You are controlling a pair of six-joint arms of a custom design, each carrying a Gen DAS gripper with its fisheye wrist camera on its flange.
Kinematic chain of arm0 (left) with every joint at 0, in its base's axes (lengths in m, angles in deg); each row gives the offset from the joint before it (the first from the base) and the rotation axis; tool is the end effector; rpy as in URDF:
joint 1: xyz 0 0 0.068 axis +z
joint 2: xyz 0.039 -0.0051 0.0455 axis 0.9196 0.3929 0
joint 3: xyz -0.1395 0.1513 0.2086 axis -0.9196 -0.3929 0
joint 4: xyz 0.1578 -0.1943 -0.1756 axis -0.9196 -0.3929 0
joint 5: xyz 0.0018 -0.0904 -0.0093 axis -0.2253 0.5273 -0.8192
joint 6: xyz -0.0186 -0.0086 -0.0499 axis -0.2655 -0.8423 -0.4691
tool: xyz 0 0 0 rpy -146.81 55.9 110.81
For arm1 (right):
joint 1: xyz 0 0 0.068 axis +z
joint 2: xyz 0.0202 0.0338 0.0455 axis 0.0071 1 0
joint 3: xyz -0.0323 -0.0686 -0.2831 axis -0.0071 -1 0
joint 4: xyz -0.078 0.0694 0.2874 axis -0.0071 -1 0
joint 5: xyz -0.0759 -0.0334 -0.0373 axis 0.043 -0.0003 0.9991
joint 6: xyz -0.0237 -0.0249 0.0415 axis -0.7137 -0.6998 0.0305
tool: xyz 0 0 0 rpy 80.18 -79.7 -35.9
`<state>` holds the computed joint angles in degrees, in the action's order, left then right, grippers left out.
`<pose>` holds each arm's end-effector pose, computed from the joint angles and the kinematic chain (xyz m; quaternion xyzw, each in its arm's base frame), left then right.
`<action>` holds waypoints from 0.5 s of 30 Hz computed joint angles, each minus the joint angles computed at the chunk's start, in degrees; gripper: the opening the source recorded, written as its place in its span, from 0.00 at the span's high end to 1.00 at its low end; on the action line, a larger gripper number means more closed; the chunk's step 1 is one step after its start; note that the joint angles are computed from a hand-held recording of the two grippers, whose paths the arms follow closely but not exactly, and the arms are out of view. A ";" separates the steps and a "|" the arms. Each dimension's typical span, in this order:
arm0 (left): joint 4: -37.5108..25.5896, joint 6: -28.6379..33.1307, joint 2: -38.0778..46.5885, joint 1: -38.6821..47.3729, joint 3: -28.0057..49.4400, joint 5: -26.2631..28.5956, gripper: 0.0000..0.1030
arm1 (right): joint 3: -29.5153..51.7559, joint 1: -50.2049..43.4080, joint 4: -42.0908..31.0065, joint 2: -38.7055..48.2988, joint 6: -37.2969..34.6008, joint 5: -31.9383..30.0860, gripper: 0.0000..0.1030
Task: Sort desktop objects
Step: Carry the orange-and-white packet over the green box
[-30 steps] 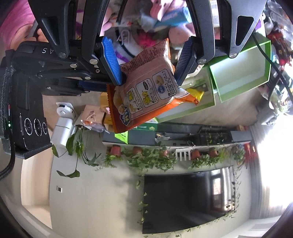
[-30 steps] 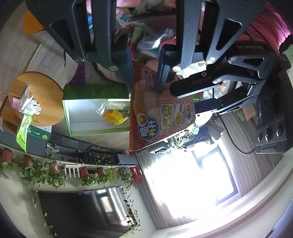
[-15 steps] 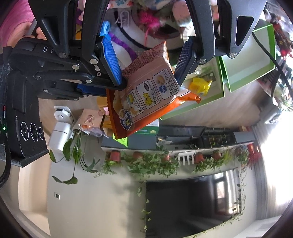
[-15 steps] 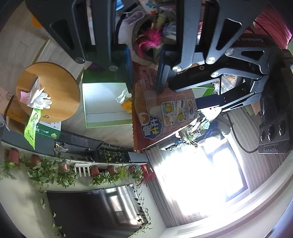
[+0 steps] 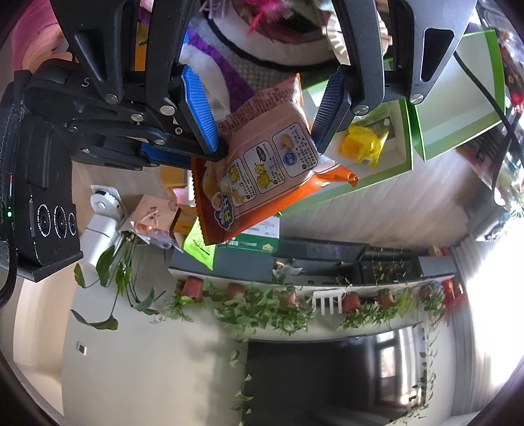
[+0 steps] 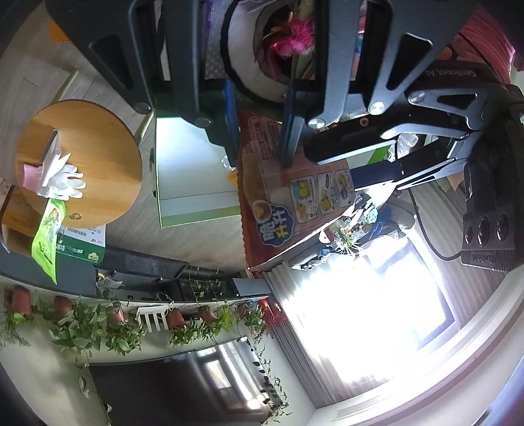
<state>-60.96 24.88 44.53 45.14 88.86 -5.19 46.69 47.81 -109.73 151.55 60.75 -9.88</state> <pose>0.3538 -0.1602 0.3585 0.4500 0.7983 -0.2304 0.3274 0.2135 0.2022 0.3176 0.1704 0.8473 0.1519 0.4795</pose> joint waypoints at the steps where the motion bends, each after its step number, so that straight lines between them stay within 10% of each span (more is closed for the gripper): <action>1: -0.02 -0.36 1.10 -0.45 1.05 -0.47 0.42 | -0.43 -0.95 0.67 -0.20 -0.36 -1.01 0.76; 15: -0.71 -2.32 14.37 -3.60 12.92 -4.59 0.42 | -4.37 -15.58 11.37 2.52 -6.72 -14.82 0.76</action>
